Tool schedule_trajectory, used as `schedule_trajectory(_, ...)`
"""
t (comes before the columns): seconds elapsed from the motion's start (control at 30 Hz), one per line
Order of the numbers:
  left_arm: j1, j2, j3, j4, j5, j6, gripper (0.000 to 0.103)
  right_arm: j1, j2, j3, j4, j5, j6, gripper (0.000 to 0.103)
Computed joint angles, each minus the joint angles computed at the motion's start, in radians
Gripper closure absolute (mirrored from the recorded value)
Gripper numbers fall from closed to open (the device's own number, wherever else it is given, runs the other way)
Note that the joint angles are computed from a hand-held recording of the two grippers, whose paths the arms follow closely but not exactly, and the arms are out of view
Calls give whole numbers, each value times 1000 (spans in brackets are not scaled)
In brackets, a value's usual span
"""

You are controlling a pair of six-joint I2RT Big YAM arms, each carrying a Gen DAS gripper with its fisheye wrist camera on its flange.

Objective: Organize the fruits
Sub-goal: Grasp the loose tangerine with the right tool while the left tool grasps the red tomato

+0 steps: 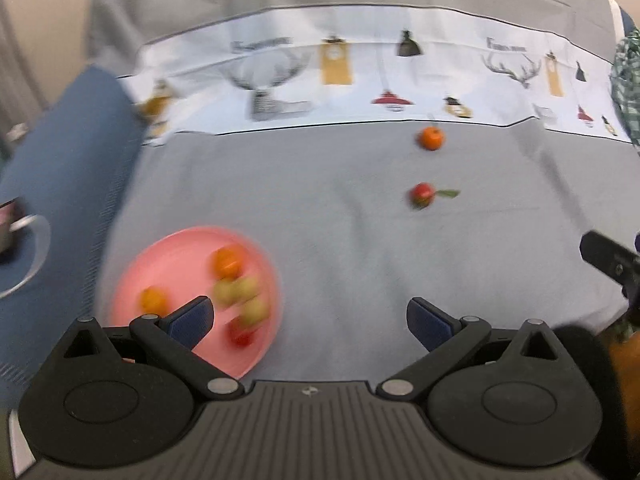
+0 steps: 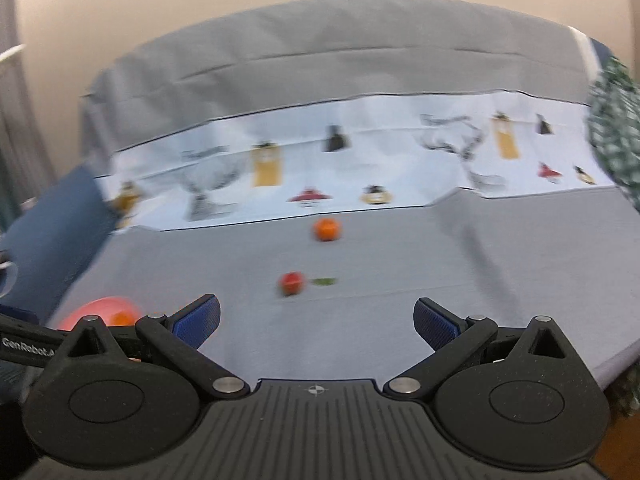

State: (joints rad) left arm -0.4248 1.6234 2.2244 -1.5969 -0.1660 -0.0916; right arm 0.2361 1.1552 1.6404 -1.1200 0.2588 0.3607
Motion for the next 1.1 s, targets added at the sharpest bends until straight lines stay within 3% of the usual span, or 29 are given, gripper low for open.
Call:
schedule_trajectory(0.13, -44, 150, 101, 55, 19, 26, 0, -120, 39, -36, 59, -35, -15, 1)
schedule_trajectory(0.37, -81, 432, 340, 52, 17, 53, 0, -247, 199, -29, 160, -90, -92, 1)
schedule_trajectory(0.47, -80, 538, 463, 14, 17, 84, 0, -271, 307, 19, 203, -129, -158, 1)
schedule_trajectory(0.63, -53, 680, 649, -46, 112, 131, 0, -294, 481, 91, 299, -225, -315, 1)
schedule_trajectory(0.7, -39, 646, 565, 26, 156, 127, 0, -300, 543, 133, 301, -278, -357, 1)
schedule_trajectory(0.77, -28, 632, 526, 70, 170, 123, 0, -298, 555, 116, 386, -304, -382, 1)
schedule_trajectory(1.0, -21, 559, 376, 182, 178, 107, 0, -273, 679, 270, 365, -353, -433, 1)
schedule_trajectory(1.1, -22, 546, 357, 193, 181, 101, 3, -263, 695, 291, 367, -358, -453, 1)
